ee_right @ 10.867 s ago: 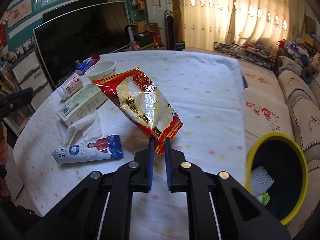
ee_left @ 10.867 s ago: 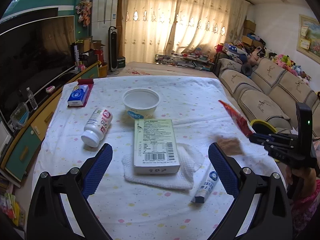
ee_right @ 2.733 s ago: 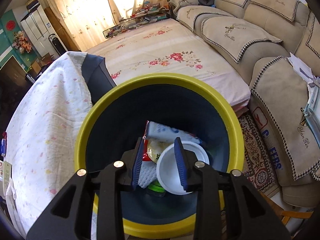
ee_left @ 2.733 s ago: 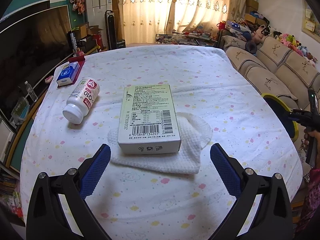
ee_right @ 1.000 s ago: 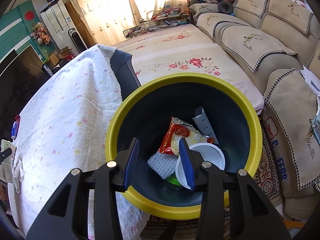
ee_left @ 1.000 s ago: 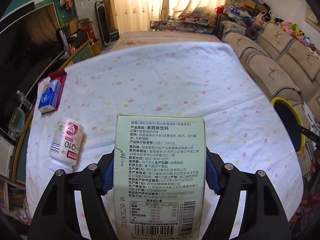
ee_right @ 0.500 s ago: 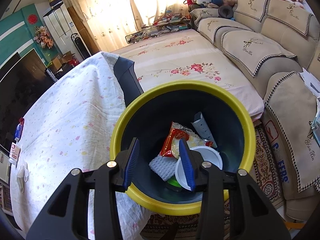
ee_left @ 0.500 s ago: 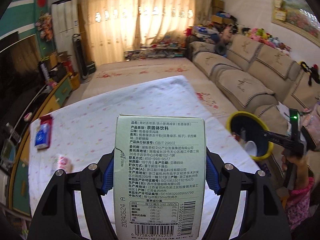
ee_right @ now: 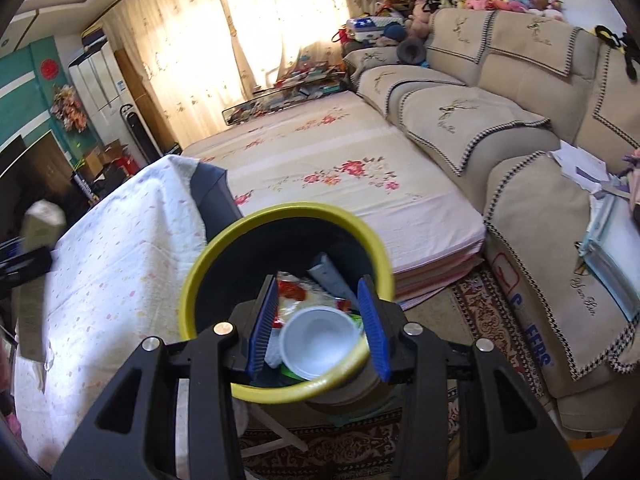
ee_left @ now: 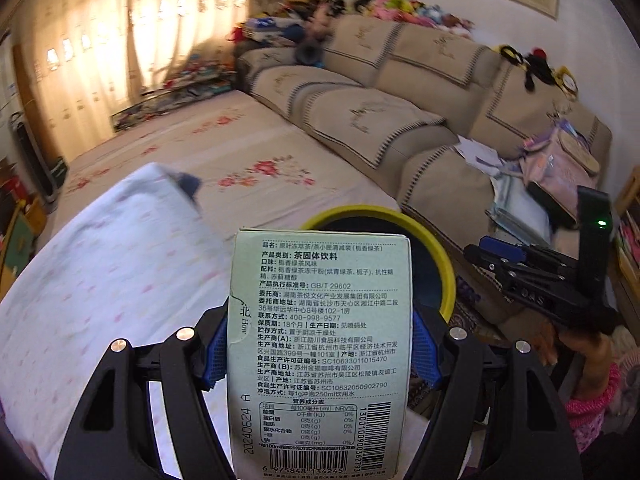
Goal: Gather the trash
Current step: 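Grasp the paper drink carton with the left gripper and carry it toward the bin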
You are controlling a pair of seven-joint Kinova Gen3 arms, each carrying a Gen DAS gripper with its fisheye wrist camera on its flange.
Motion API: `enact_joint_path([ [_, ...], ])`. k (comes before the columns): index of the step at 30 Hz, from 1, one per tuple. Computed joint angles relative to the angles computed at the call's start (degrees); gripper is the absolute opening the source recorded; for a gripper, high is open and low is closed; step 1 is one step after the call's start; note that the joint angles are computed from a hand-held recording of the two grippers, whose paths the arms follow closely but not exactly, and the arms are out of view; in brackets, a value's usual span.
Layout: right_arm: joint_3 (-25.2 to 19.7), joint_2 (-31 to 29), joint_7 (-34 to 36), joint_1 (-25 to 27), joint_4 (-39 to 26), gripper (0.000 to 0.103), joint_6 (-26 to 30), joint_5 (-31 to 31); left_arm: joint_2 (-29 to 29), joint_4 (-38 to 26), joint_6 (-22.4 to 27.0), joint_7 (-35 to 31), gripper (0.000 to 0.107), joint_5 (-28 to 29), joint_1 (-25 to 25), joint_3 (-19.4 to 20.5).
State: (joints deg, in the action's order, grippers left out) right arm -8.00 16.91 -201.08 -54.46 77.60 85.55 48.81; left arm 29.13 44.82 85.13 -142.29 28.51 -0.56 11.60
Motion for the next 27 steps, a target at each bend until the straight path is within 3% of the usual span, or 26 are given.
enact_joint_path([
  [6, -1.2, -2.3, -4.8, -0.5, 4.0, 0.04, 1.2, -0.7, 7.4, -7.3, 1.9, 7.7, 0.071, -6.7, 11.2, -0.6],
  [12, -2.6, -3.0, -7.1, 0.2, 5.9, 0.044, 0.8, -1.9, 14.0, -12.4, 1.3, 13.5, 0.071, -11.7, 17.4, -1.7],
  [16, -2.7, -2.7, -6.7, 0.5, 5.3, 0.044, 0.7, -1.7, 14.6, -11.1, -2.6, 14.9, 0.085, -13.1, 18.8, -1.8],
  [21, -2.7, -1.8, -6.0, -0.2, 4.1, 0.045, 0.6, -0.7, 11.1, -7.1, -5.4, 13.2, 0.085, -11.7, 15.5, -0.3],
  [27, -1.9, -0.3, -3.7, -0.6, 2.1, 0.046, -1.0, -1.0, 3.0, 1.8, -7.1, 7.2, 0.089, -3.8, 3.7, 1.4],
])
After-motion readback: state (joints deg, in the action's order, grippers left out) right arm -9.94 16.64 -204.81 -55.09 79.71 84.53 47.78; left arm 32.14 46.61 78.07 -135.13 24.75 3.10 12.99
